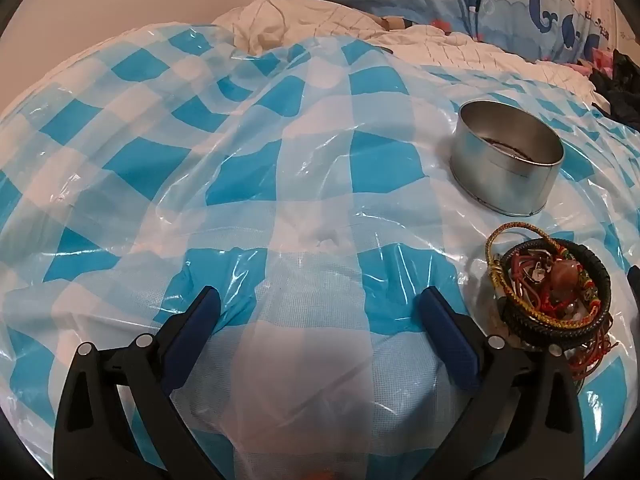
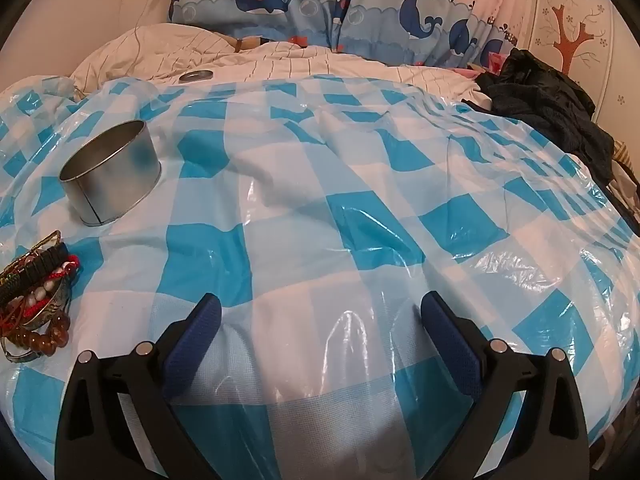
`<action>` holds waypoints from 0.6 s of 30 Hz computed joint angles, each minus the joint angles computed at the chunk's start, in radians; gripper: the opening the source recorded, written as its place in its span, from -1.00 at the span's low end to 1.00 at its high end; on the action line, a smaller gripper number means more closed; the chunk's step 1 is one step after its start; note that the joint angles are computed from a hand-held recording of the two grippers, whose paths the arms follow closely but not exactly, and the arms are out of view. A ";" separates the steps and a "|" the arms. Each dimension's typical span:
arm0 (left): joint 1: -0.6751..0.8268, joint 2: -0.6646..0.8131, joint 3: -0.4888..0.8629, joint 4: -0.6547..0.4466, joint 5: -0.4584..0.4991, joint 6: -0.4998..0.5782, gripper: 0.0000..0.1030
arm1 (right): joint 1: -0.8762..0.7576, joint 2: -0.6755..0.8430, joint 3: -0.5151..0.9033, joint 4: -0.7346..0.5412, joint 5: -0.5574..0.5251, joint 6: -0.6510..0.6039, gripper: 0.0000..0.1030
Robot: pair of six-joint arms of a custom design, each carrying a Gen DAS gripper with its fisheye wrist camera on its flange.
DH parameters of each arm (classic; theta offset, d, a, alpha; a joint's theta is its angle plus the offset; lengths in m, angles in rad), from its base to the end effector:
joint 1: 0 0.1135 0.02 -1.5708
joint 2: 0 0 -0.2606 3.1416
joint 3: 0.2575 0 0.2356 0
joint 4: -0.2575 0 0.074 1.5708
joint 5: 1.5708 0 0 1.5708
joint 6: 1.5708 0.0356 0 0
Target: Organize jewelry
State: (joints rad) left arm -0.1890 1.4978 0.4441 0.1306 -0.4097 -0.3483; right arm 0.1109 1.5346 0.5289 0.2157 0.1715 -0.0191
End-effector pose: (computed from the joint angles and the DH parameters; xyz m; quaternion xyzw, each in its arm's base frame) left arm 0.2287 -0.0293 0.1200 -0.1384 0.9201 0.1032 0.3516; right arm 0.2591 0.0227 0.1362 -0.0273 0.9215 -0.0617 0.3824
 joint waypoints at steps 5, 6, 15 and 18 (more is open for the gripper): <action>-0.003 0.004 0.004 -0.005 -0.010 0.005 0.86 | 0.003 0.003 0.004 -0.007 0.006 -0.002 0.86; -0.003 0.004 0.005 -0.006 -0.010 0.005 0.86 | 0.004 0.003 0.003 -0.005 0.008 -0.002 0.86; -0.003 0.005 0.005 -0.005 -0.013 0.004 0.86 | 0.010 0.002 0.001 -0.003 0.016 -0.002 0.86; -0.003 0.005 0.005 -0.004 -0.013 0.005 0.86 | 0.013 0.002 0.000 -0.002 0.019 -0.001 0.86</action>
